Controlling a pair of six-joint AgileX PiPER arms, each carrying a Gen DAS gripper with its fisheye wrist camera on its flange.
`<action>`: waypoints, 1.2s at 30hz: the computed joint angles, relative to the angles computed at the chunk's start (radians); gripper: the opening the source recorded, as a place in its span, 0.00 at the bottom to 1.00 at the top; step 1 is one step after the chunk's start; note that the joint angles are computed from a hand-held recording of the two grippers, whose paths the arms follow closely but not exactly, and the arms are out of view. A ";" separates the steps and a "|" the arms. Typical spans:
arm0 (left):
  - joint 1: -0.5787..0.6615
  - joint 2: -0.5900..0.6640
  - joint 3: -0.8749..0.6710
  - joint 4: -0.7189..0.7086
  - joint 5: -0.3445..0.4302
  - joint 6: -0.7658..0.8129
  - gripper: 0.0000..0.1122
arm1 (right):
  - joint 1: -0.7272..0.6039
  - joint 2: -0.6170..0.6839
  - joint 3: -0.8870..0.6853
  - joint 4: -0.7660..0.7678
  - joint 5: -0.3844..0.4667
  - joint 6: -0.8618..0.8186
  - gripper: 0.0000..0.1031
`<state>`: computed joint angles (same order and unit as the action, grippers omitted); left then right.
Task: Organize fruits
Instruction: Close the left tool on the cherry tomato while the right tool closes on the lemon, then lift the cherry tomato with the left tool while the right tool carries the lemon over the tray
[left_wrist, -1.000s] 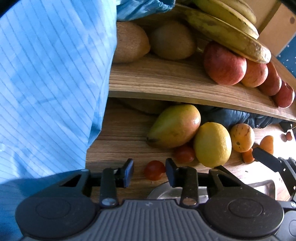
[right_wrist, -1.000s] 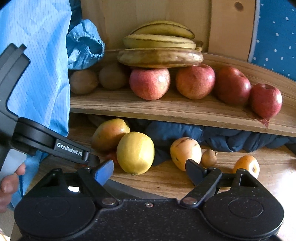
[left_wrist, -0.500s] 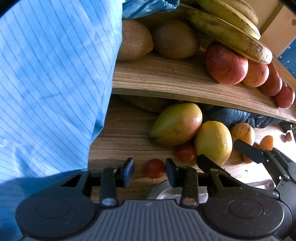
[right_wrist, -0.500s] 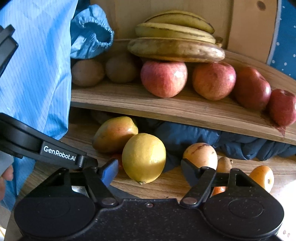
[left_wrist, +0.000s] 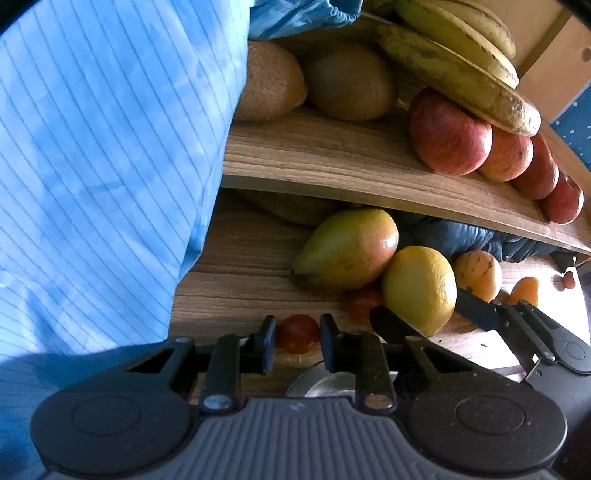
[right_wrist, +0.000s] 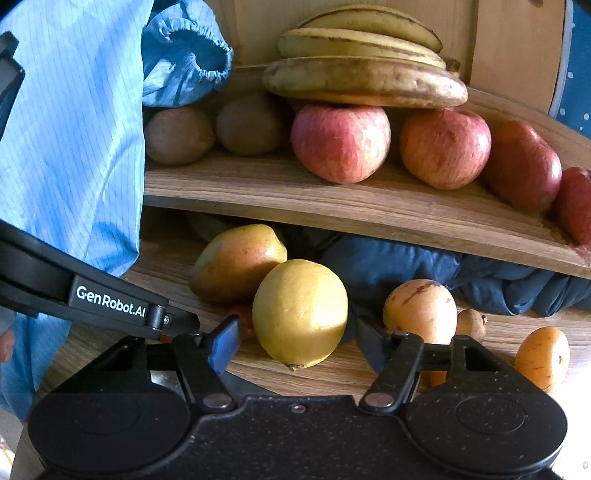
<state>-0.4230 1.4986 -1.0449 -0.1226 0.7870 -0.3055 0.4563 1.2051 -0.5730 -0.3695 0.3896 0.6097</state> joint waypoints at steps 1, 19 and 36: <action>0.003 -0.004 0.002 -0.002 -0.001 0.004 0.23 | 0.003 0.000 0.002 -0.002 -0.006 0.004 0.62; 0.000 -0.055 0.012 -0.001 0.023 0.004 0.23 | -0.047 -0.108 0.038 0.061 0.015 -0.008 0.54; -0.019 -0.071 0.025 0.009 0.013 -0.017 0.23 | -0.010 -0.129 0.069 -0.001 0.038 0.077 0.56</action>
<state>-0.4420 1.4275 -1.0204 -0.1135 0.8001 -0.3226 0.4466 1.0760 -0.5038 -0.3700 0.4277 0.6863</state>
